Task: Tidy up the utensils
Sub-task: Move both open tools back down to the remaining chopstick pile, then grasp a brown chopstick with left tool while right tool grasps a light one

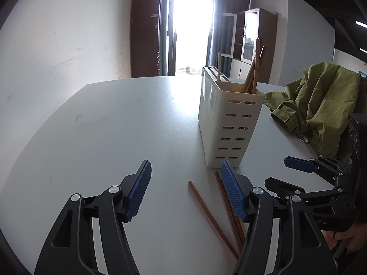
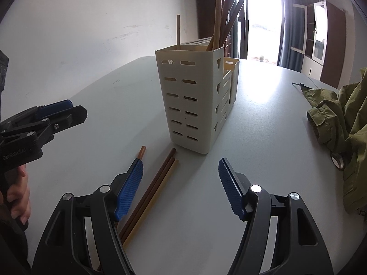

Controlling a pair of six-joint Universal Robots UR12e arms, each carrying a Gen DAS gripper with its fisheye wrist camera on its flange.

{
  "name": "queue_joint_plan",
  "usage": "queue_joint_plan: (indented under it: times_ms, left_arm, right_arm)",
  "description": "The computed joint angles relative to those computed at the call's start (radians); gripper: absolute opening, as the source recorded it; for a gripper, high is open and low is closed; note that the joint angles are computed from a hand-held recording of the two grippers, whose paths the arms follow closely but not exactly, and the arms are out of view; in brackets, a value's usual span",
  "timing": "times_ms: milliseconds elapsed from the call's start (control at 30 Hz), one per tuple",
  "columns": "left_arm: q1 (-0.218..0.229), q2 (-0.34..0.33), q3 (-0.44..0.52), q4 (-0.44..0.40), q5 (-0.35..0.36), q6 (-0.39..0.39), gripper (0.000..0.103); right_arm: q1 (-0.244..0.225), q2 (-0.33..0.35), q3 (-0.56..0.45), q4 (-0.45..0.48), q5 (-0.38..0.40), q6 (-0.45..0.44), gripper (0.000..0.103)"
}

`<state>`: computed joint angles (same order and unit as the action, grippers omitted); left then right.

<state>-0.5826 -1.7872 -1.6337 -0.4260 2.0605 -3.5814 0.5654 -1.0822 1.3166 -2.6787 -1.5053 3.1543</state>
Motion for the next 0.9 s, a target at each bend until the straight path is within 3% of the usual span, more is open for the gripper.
queue_joint_plan:
  times_ms: [900]
  left_arm:
    - [0.052,-0.056,0.062,-0.202,-0.099,-0.069,0.062]
  right_arm:
    - [0.027,0.099,-0.141,0.244,-0.103,0.015,0.068]
